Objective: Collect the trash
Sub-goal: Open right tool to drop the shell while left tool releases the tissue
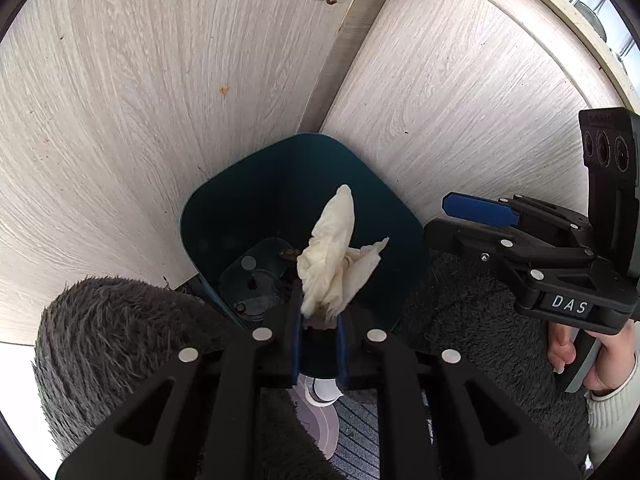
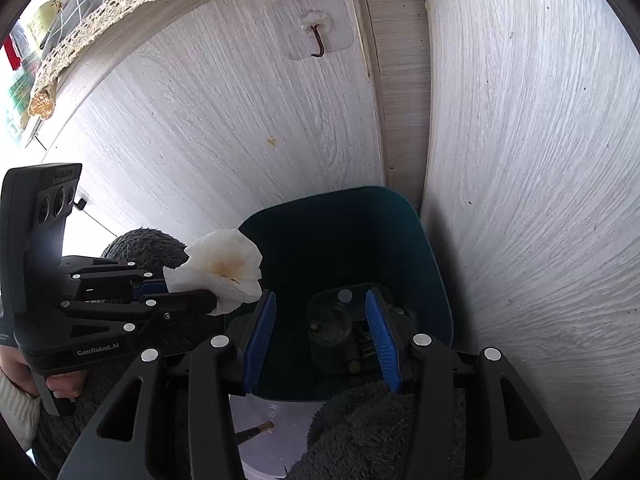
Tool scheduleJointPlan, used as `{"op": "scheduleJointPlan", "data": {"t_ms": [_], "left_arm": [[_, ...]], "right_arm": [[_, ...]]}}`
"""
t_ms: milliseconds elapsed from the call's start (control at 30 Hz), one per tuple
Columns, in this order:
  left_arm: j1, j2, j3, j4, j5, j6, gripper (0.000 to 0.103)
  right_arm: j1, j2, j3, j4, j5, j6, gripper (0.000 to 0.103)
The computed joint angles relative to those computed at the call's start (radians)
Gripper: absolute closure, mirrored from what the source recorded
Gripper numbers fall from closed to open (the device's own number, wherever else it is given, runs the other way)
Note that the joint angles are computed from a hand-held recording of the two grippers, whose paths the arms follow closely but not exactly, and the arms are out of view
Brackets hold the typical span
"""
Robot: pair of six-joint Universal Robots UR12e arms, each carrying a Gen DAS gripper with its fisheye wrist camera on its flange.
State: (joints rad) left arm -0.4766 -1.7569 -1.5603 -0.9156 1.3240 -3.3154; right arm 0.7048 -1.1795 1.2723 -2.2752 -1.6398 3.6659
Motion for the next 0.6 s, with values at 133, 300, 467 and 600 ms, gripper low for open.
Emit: {"op": "scheduleJointPlan", "data": {"t_ms": [133, 300, 467, 600], "left_arm": [[-0.006, -0.004, 0.003, 0.006, 0.016, 0.001, 0.073], [-0.005, -0.007, 0.003, 0.008, 0.012, -0.001, 0.073], [0.001, 0.002, -0.006, 0.014, 0.011, 0.003, 0.07], [0.008, 0.016, -0.021, 0.035, 0.014, 0.009, 0.068]], "right_arm": [[0.001, 0.0, -0.001, -0.001, -0.001, 0.004, 0.055], [0.0, 0.0, 0.0, -0.001, 0.001, 0.003, 0.055], [0.002, 0.001, -0.004, 0.005, -0.004, 0.007, 0.055], [0.003, 0.003, -0.007, 0.012, -0.008, 0.002, 0.055]]}}
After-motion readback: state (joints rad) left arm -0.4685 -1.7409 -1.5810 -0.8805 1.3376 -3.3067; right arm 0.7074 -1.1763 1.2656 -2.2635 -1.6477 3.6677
